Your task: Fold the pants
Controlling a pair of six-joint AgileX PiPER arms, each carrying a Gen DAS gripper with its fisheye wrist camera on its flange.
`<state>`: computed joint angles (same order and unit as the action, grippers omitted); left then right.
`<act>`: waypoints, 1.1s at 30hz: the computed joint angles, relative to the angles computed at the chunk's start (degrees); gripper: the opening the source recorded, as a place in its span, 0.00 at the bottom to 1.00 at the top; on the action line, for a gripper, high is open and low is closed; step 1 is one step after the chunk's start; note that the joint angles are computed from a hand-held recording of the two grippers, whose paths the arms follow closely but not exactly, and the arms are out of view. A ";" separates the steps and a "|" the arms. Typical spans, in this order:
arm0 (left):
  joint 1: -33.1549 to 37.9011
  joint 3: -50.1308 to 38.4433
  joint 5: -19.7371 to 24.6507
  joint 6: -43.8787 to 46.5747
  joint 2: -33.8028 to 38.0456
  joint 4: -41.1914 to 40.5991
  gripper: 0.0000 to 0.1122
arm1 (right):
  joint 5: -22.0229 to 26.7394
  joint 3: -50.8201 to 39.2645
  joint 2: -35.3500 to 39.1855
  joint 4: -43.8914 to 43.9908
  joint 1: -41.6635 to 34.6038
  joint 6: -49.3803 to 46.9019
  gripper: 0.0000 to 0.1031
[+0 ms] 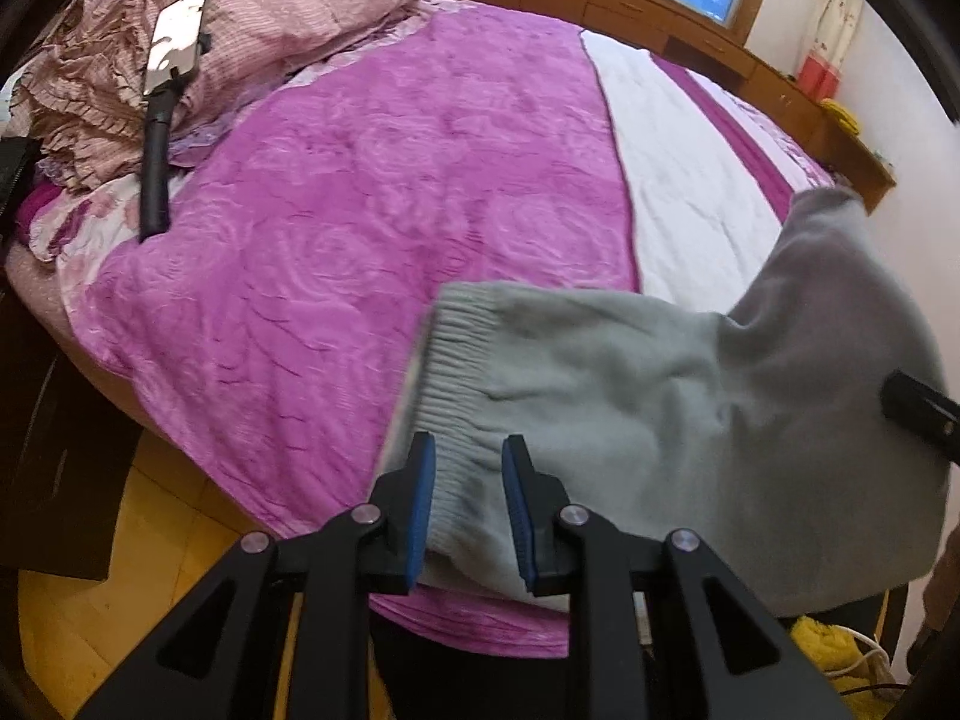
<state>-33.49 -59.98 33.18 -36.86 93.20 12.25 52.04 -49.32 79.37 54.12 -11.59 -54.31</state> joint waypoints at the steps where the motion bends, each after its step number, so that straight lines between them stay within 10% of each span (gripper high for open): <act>1: 0.43 -0.34 0.30 0.35 0.28 0.01 0.21 | 0.11 -0.75 0.51 -0.15 1.10 0.96 0.10; 33: 13.10 -3.97 1.31 11.28 5.56 -5.82 0.21 | -5.22 -18.91 21.44 -2.61 23.29 16.89 0.10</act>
<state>-20.40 -63.95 34.49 -25.58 98.76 6.43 46.83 -68.22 100.81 51.51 11.70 -37.42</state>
